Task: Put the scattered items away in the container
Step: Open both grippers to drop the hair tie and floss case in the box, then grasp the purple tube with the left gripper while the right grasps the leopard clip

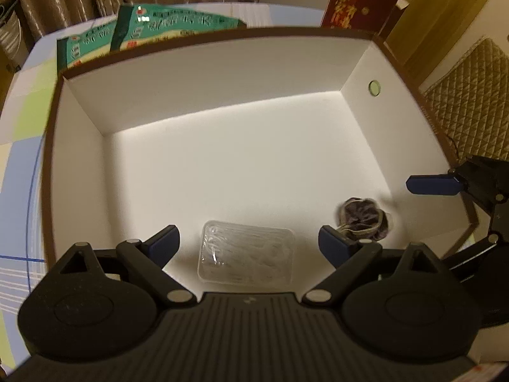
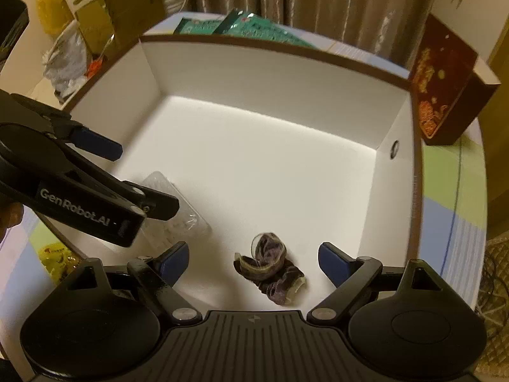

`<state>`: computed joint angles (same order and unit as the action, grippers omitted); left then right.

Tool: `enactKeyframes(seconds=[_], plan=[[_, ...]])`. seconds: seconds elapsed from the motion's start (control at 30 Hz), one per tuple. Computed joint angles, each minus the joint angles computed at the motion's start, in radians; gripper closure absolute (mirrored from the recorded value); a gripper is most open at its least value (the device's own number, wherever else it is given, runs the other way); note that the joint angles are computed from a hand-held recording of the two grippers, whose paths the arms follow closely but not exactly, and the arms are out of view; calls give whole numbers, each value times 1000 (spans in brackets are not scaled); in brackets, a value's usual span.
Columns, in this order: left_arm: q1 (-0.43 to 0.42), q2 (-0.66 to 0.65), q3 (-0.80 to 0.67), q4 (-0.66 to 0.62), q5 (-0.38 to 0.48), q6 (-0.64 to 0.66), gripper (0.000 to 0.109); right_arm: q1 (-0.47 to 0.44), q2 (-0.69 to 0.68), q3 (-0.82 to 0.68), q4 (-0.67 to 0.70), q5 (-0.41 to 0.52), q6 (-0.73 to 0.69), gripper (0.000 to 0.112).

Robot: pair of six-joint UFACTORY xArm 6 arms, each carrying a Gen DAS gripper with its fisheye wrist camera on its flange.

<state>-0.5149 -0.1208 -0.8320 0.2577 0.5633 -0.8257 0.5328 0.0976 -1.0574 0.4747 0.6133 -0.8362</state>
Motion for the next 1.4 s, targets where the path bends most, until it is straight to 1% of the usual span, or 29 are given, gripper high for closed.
enactKeyframes(seconds=[0.27,0.53,0.73,0.93,1.03,1.1,1.3,1.4], plan=[[-26,-148,87,114,-11,-93,17,-2,-142,140,100,-126,-37,26],[-89,-339,193,226,34,-181,18,-12,-302,265,178,-160,-54,26],[-185,-505,296,273,103,-253,21,-16,-447,389,213,-162,-55,26],[-339,-620,389,311,197,-352,26,-27,-589,530,180,-161,-17,26],[-422,-644,426,322,231,-397,28,-33,-664,602,148,-148,23,26],[-468,-650,450,321,233,-424,30,-40,-710,648,124,-138,59,26],[-521,-600,483,270,170,-448,43,-74,-825,749,57,-84,144,26],[-528,-560,480,265,142,-437,44,-95,-863,779,33,-48,165,26]])
